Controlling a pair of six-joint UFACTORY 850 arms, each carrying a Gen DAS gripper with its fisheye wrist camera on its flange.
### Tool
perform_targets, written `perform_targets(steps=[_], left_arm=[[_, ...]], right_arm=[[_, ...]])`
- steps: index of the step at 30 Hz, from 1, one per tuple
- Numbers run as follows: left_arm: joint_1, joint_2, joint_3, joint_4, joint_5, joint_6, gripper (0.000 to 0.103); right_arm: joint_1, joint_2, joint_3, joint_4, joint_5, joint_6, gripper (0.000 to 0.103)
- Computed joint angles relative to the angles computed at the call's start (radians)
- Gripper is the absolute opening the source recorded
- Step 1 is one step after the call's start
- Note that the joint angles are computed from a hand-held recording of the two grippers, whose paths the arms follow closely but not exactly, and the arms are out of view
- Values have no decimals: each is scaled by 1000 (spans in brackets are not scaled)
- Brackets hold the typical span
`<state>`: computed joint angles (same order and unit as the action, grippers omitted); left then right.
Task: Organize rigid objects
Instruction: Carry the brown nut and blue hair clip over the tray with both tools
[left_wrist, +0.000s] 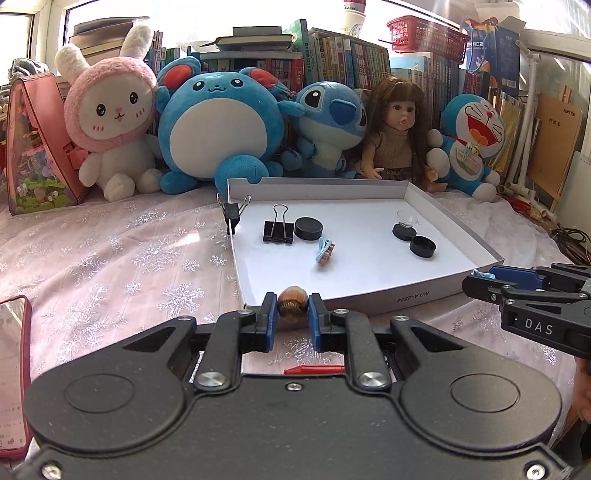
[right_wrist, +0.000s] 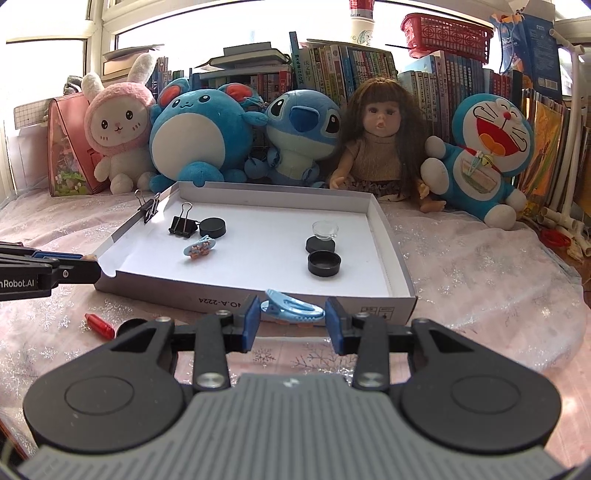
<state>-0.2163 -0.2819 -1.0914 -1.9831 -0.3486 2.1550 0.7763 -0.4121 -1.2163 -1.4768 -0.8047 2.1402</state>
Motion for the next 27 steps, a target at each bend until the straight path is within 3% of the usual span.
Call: perform_targets(steps=[12,20,27], left_arm=[[-26,-84,-146,104,28,-147,18],[-20,-151,-249,237,7,-334,18],[-21,-217,-338,250,2,-377,18]], right_arm=[[-56,3,-17,-32,5,-25,44],[-98,-13,-47,-27,34,-63,44],[-143,-25,-78,-16,64,-100,44]])
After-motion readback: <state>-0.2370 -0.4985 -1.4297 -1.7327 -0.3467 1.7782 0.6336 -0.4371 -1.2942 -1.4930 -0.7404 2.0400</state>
